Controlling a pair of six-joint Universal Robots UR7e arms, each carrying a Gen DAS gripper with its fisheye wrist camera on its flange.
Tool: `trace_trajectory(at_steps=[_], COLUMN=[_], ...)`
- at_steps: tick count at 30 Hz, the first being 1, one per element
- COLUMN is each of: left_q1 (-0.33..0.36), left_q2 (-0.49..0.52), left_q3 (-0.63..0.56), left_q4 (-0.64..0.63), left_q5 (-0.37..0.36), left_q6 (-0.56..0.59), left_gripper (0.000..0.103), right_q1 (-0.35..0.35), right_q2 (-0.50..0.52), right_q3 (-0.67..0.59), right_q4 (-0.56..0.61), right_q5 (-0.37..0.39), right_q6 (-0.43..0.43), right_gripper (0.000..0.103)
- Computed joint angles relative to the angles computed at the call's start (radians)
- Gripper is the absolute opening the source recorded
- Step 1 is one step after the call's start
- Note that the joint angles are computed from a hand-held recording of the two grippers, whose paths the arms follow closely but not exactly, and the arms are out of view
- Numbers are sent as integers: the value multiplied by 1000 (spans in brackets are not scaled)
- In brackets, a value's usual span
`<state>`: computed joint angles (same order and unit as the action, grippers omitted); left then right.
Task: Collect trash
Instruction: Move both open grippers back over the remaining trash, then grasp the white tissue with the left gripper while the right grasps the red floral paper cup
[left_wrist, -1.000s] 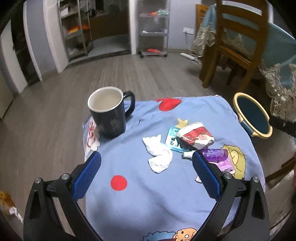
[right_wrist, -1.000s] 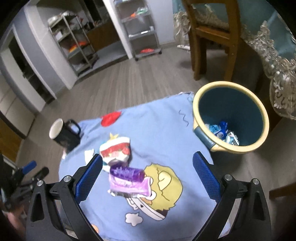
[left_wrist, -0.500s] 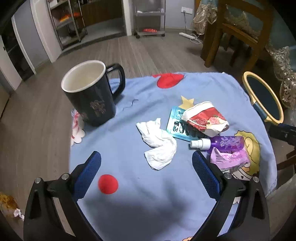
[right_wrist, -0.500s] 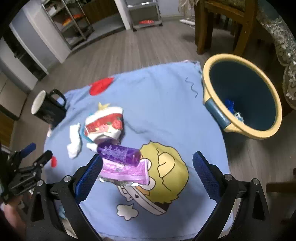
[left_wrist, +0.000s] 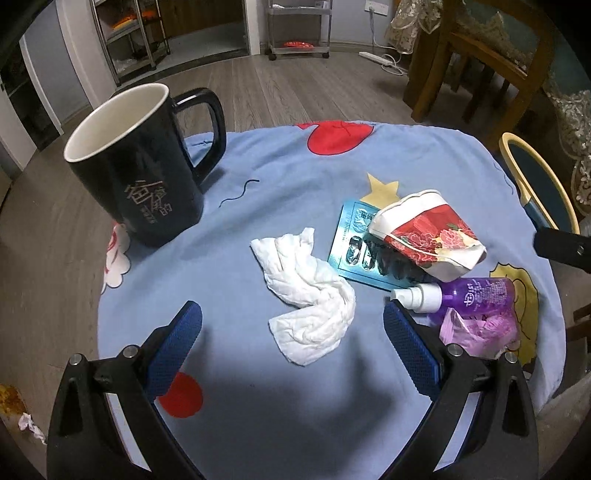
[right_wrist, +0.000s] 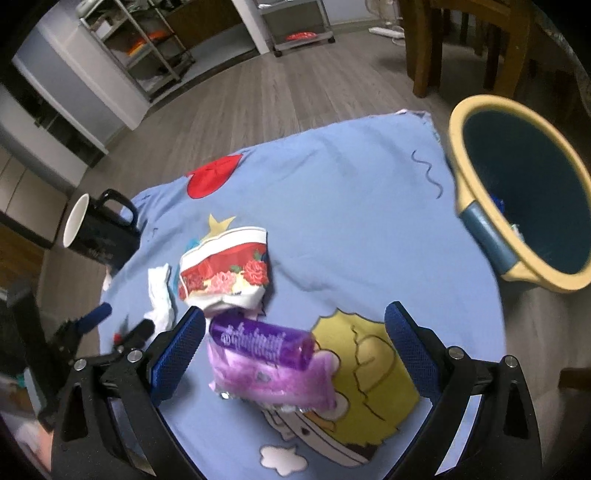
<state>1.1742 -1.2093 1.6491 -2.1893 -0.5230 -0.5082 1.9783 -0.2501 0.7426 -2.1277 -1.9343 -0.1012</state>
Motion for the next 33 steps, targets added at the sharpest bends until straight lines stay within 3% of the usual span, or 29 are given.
trace_trajectory(at_steps=[6,9,11,14,19,27,31,33], left_q1=[25,41,50,56,57,57,58,56], left_q2=[24,34,32,16,-6,-12,-9,-2], left_q3=[-18,-35,-38,-28,-12,-5,-12,-17], left_q4=[-15,14,25,-3,-6,-7,-3,0], left_q5=[-32,-47,-58,-89,-93,-95,-94,-91], left_q6=[30,21,7,14,-1,-7,-8,-13], left_gripper=[88,78,67,32,26,26,26,26], right_q1=[-6,-5,-1,6,15,29,27,25], right_q2=[53,71,86,124,182,241,238,231], right_q3=[-78,-103,-122,-178,-261,-333,-325,-316], right_q4=[42,59,74,127,194,215,205,200], right_q5=[49,70,83,93,68,25,26,31], right_q6=[33,27,5,-30,-63,-120,-131,-124], right_gripper=[97,97,97,97,97,97,85,85])
